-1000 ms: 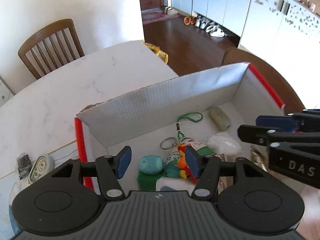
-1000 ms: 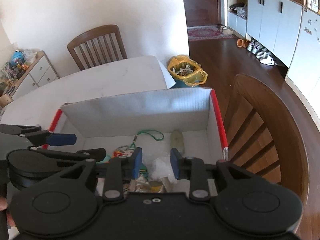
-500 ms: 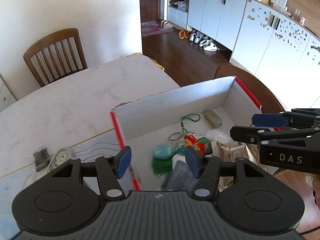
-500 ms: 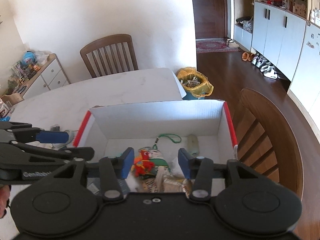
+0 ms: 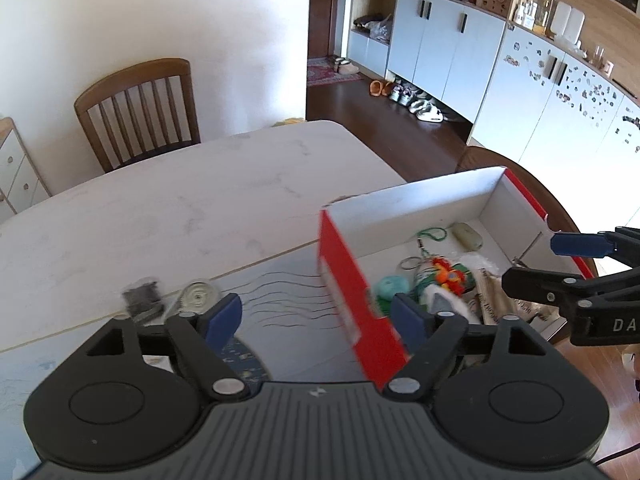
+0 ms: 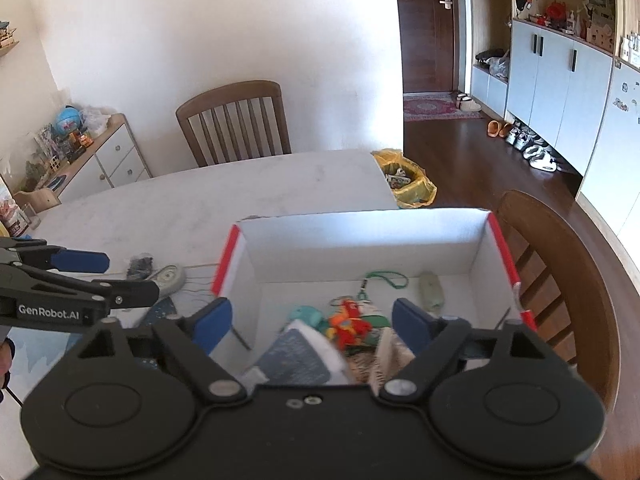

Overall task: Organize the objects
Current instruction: 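Withdraw both tools from the box toward the tape roller and bead bag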

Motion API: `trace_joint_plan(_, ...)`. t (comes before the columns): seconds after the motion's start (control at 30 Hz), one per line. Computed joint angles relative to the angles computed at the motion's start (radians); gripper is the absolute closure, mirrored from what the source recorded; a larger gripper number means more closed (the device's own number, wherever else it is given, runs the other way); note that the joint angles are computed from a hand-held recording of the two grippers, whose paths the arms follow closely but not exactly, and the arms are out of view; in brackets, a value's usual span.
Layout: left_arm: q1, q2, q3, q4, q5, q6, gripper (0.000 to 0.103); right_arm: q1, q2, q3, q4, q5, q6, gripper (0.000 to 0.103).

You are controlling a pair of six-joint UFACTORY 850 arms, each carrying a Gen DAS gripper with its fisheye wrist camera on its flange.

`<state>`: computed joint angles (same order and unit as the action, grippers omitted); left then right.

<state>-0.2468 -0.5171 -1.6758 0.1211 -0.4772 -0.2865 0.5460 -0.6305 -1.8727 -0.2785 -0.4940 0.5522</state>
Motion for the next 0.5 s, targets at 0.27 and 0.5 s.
trace_joint_plan(0.27,0.067,0.07,0.103,-0.114,0.062,0.148,0.018,0.06,-0.058,-0.08,-0.045,-0.035,0.093,0.006)
trace_joint_plan(0.5,0.135,0.101,0.163,-0.26,0.094,0.322,0.017,0.1,-0.151,-0.226,-0.022,-0.098,0.09,0.006)
